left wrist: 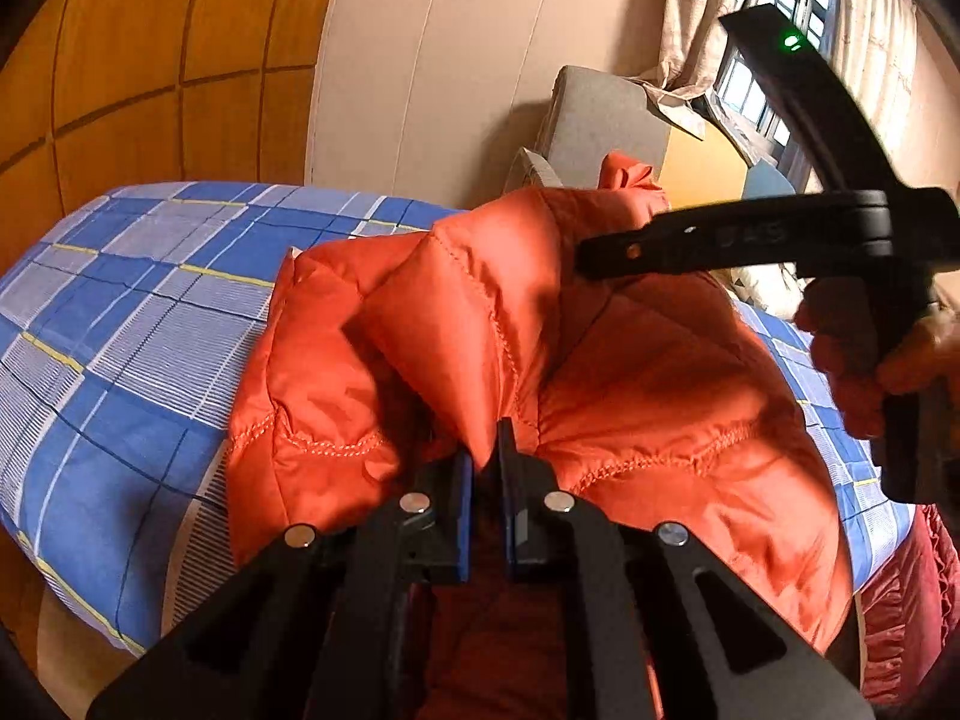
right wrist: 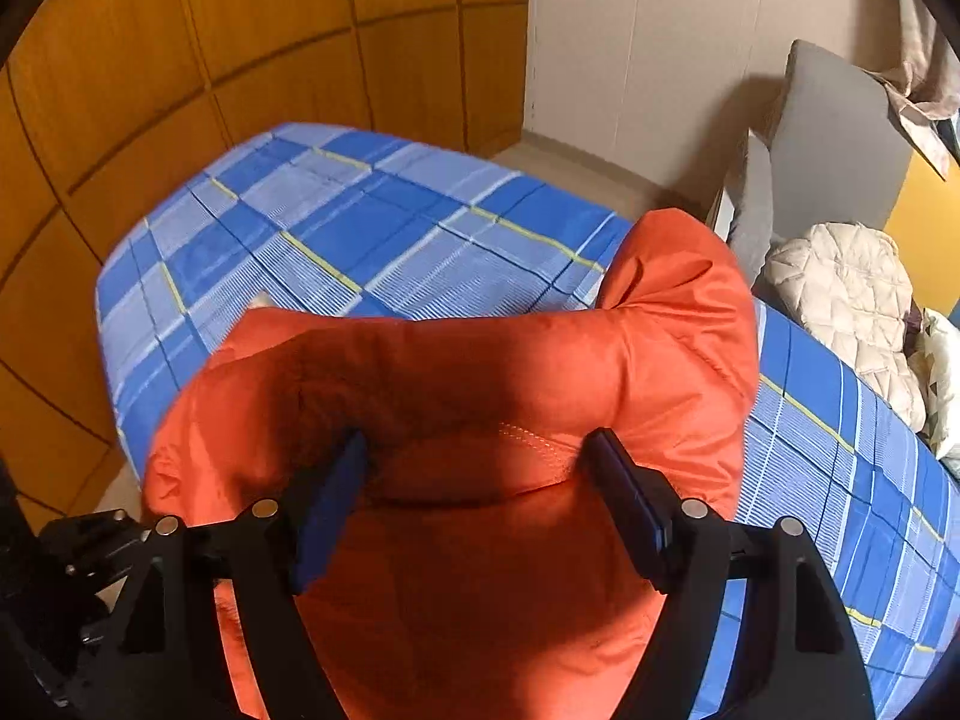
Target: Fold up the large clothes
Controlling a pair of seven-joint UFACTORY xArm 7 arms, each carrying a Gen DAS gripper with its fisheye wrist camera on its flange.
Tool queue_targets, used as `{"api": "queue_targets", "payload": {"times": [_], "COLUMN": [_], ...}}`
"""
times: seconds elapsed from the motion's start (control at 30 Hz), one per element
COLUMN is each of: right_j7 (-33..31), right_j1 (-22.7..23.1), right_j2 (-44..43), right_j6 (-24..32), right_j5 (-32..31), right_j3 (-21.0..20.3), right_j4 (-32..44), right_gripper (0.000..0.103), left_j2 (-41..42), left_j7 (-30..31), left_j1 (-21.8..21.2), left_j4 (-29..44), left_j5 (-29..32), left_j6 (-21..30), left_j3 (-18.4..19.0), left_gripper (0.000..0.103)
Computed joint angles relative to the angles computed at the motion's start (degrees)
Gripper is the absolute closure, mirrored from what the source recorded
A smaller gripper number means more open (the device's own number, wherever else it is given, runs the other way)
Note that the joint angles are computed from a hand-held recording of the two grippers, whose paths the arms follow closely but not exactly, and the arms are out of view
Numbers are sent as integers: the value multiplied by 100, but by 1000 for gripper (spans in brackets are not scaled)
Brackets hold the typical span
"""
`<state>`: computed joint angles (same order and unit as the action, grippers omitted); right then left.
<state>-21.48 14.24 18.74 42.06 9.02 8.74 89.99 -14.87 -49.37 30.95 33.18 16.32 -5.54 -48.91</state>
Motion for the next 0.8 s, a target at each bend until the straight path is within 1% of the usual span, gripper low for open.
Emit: {"api": "queue_targets", "payload": {"times": [0.07, 0.13, 0.17, 0.2, 0.23, 0.3, 0.33, 0.37, 0.43, 0.47, 0.53, 0.57, 0.6, 0.63, 0.67, 0.73, 0.77, 0.8], "right_j7": [211, 313, 280, 156, -9, -367, -594, -759, -929, -1021, -1173, -1195, -1360, -1506, -1642, -1959, -2062, -2152], "right_j1": [138, 217, 178, 73, -96, -480, -677, -838, -1018, -1115, -1257, -1203, -1390, -1481, -1582, -1685, -1694, -1723], "right_j2": [135, 167, 141, 101, 0, -284, -450, -598, -812, -875, -895, -881, -847, -791, -709, -567, -483, -378], "right_j6": [-26, -169, -222, -229, -276, -337, -355, -277, -92, 71, 508, 652, 878, 1082, 1341, 1607, 1650, 1764], "right_j5": [-266, -467, -384, -164, 225, 1206, 1774, 2268, 2891, 3222, 3641, 3712, 4023, 4359, 4713, 5155, 5270, 5388], "right_j3": [-79, -112, -62, 24, 135, 297, 347, 331, 178, 94, -72, -218, -191, -223, -245, -259, -256, -246], "right_j4": [35, -33, -72, -97, -193, -452, -633, -797, -1109, -1246, -1433, -1494, -1633, -1683, -1716, -1732, -1715, -1656], "right_gripper": [26, 25, 24, 21, 20, 10, 9, 4, 3, 3, 3, 3, 3, 3, 3, 3, 3, 3], "left_j2": [158, 412, 514, 635, 668, 687, 701, 686, 629, 591, 540, 554, 527, 482, 535, 648, 717, 781], "left_j7": [24, 125, 171, 176, 235, 320, 254, 265, 404, 488, 556, 556, 558, 574, 439, 217, -4, -174], "left_j1": [55, 165, 192, 62, 29, -57, -242, -351, -422, -438, -574, -696, -792, -890, -1143, -1555, -1806, -1979], "left_j4": [-40, -109, -144, -196, -240, -350, -405, -441, -509, -548, -624, -655, -693, -735, -783, -820, -811, -799], "left_j5": [-43, -199, -288, -319, -385, -543, -508, -537, -748, -870, -1024, -1019, -1082, -1173, -1024, -760, -449, -235], "left_j6": [-181, -488, -630, -787, -872, -1041, -1127, -1154, -1192, -1208, -1231, -1255, -1248, -1201, -1284, -1393, -1429, -1479], "left_j3": [-8, -44, -55, 109, 137, 212, 425, 535, 560, 544, 658, 817, 910, 993, 1316, 1860, 2222, 2486], "left_gripper": [96, 96, 96, 96, 96, 93, 93, 92, 92, 91, 90, 88, 83, 77, 75, 73, 73, 73]}}
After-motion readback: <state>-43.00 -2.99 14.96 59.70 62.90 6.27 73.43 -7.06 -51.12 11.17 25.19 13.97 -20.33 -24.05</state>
